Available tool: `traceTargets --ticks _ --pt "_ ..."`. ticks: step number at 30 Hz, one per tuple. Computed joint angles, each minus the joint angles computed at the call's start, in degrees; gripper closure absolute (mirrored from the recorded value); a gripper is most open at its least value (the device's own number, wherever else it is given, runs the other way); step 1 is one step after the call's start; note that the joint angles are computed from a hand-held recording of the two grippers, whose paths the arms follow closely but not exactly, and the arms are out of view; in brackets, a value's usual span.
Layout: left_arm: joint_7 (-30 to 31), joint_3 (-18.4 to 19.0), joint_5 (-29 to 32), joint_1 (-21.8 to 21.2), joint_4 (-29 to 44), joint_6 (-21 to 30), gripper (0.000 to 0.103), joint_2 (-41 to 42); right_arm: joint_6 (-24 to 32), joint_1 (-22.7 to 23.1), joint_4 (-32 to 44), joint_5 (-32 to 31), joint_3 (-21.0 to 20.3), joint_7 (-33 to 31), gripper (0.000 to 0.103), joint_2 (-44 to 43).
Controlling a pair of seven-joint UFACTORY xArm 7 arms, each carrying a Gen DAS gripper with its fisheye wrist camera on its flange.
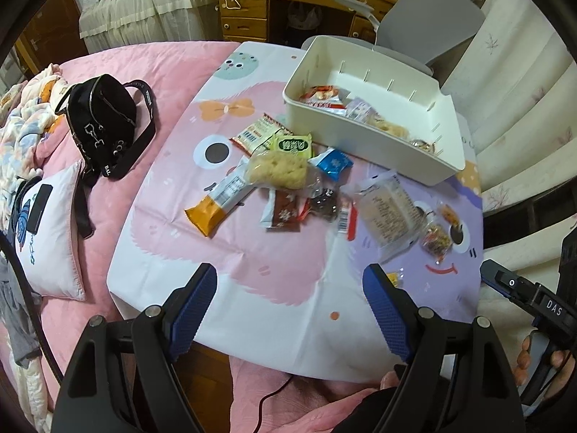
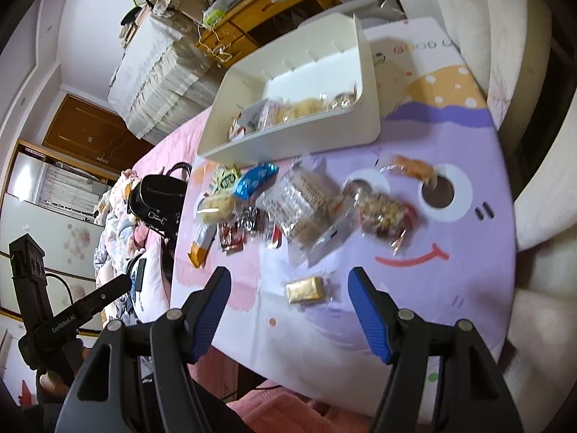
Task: Organize snacks
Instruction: 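Withdraw both tools from the box toward the remaining snacks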
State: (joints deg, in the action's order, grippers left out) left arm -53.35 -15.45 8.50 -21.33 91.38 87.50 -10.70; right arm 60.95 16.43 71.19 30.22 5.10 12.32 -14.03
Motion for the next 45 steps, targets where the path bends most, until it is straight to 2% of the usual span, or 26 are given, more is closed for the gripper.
traceTargets --ticks 4,12,18,21,26,31,38,41,45 --pt "3.9 1.6 -1.2 0.9 -3.6 -1.2 0.021 -2.6 -0.8 0.4 0.2 -0.8 1.2 3.6 0.036 0.7" --pt "15.9 5.6 -5.0 5.0 -10.8 -4.0 0.021 -8.2 -6.8 2.9 -1.1 -4.4 5.1 17.5 0.036 1.2" --pt "25.3 7.6 -6.0 7.9 -15.9 -10.8 0.021 -11.5 -10.9 5.6 -2.8 -9.4 8.2 30.1 0.036 1.5" --pt "30.7 8.5 -6.4 8.7 -18.2 -14.7 0.021 -12.5 -12.7 6.5 -3.9 -14.1 10.1 38.7 0.036 1.3" --pt "40.3 9.6 -7.6 9.5 -20.2 -19.2 0.021 -12.5 -12.6 7.0 -4.6 -25.9 13.8 56.3 0.036 1.0" --pt "46.3 10.3 -10.1 10.1 -20.5 -18.9 0.021 -10.6 -9.3 8.0 -3.9 -35.9 16.5 70.3 0.036 1.5" --pt "49.8 10.6 -13.0 10.8 -20.7 -16.5 0.021 -7.4 -1.5 10.9 -1.6 -43.4 17.5 77.7 0.036 2.8" --pt "50.3 10.6 -13.7 11.0 -21.6 -15.8 0.021 -6.6 2.7 12.3 0.1 -46.9 17.9 77.7 0.036 4.4" --pt "50.5 10.4 -13.3 11.3 -22.3 -15.2 0.021 -5.4 3.3 14.1 -0.1 -50.7 17.6 77.6 0.036 5.5"
